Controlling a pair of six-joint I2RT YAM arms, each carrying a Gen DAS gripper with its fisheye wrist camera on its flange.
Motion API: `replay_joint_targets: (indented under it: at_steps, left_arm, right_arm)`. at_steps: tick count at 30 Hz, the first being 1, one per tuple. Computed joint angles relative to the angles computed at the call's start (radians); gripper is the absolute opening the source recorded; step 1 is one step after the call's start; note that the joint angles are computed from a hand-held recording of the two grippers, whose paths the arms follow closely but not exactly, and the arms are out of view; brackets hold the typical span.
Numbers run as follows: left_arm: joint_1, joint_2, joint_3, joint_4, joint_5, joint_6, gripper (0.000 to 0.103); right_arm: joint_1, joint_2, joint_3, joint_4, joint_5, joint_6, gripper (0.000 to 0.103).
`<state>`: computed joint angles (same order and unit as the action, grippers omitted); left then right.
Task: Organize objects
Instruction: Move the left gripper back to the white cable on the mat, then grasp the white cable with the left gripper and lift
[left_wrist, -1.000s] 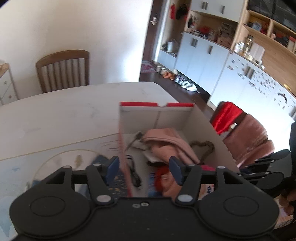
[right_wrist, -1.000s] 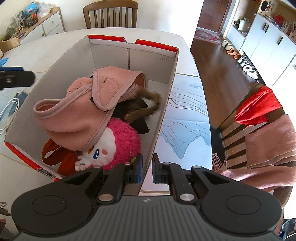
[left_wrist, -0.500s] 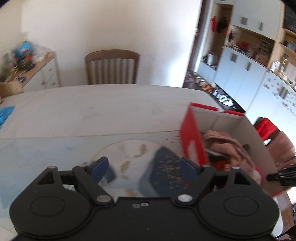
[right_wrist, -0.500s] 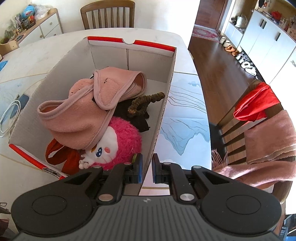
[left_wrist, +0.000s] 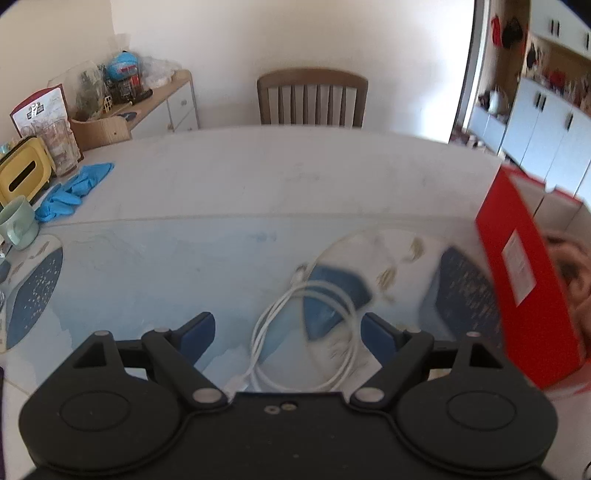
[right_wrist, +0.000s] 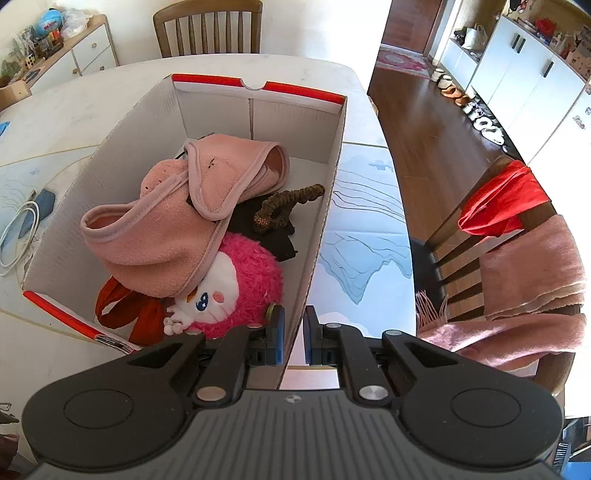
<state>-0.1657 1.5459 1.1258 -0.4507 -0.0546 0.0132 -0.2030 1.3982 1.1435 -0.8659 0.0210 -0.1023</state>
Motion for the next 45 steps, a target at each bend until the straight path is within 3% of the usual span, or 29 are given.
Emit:
replay_joint_targets:
  at_steps: [6, 12, 16, 20, 25, 27, 31, 45]
  left_arm:
    - [-0.027, 0.014, -0.066, 0.044, 0.026, 0.108, 0.085]
    - [-0.075, 0.077, -0.077, 0.081, 0.022, 0.154, 0.074]
    - [-0.078, 0.134, -0.055, 0.066, 0.017, 0.159, 0.058]
    - [-0.059, 0.143, -0.043, 0.057, 0.06, 0.14, 0.049]
    - [-0.041, 0.154, -0.017, 0.022, 0.129, 0.124, 0.016]
    - [-0.039, 0.163, -0.002, 0.008, 0.144, 0.113, 0.01]
    - [-0.037, 0.166, 0.014, -0.011, 0.156, 0.088, 0.005]
    - [-0.018, 0.102, 0.153, -0.084, 0.297, -0.106, 0.004]
  right_arm:
    - [0.004, -0.007, -0.014, 0.014, 0.008, 0.014, 0.009]
    - [0.012, -0.019, -0.029, 0.018, 0.015, 0.026, 0.009]
    - [0.013, -0.021, -0.032, 0.018, 0.016, 0.035, 0.009]
    - [0.013, -0.023, -0.038, 0.019, 0.014, 0.042, 0.009]
    - [0.013, -0.021, -0.042, 0.023, 0.013, 0.046, 0.009]
    - [0.013, -0.021, -0.042, 0.024, 0.013, 0.046, 0.009]
    - [0.013, -0.019, -0.042, 0.026, 0.012, 0.044, 0.009]
    - [-0.001, -0.011, -0.04, 0.044, -0.009, 0.047, 0.009]
